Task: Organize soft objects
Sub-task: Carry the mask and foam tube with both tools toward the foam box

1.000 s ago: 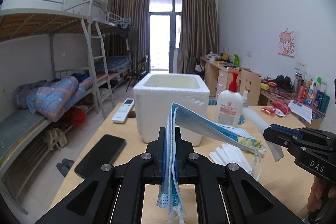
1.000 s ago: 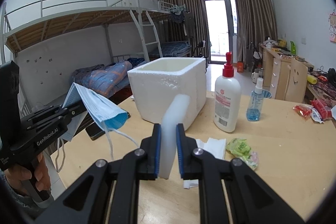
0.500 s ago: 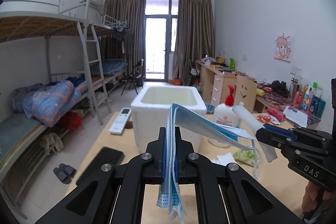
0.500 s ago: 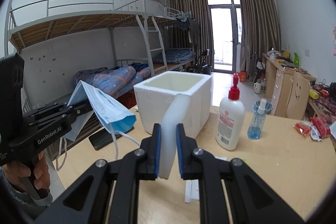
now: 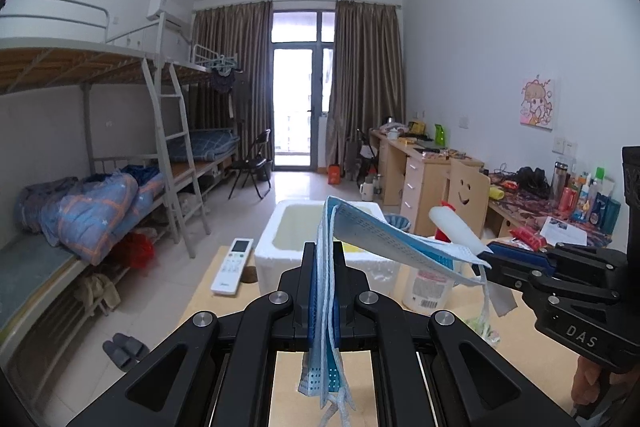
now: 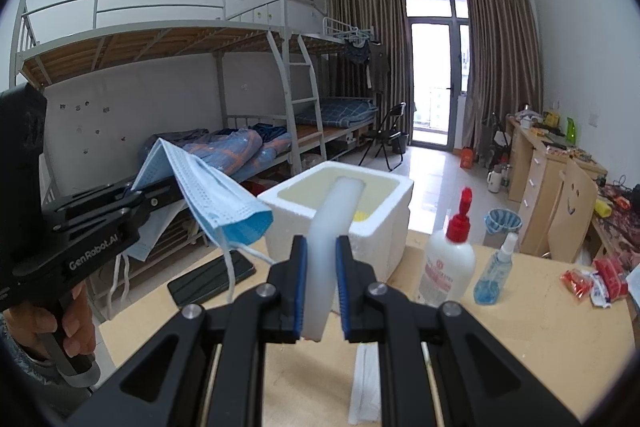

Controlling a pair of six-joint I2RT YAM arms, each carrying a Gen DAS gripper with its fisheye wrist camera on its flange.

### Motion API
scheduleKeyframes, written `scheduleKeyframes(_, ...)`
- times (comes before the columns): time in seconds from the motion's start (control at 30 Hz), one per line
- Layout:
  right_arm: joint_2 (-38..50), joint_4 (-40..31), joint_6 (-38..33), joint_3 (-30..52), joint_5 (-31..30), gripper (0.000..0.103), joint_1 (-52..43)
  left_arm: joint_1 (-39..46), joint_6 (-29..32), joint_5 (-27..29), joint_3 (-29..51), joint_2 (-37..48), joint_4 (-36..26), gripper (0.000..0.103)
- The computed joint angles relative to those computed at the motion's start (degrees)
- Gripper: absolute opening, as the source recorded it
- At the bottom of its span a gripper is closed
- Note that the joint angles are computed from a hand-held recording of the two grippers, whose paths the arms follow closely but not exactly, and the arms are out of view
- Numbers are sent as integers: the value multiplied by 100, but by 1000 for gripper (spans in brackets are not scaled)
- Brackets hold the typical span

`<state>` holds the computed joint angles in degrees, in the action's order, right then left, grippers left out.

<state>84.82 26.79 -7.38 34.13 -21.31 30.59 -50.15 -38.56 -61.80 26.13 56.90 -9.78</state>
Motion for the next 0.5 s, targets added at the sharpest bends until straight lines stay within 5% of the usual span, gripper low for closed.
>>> scheduleKeyframes(0.5,426,-183,-44,737,325,17,189,1085,1323,691,-29,134,1250,6)
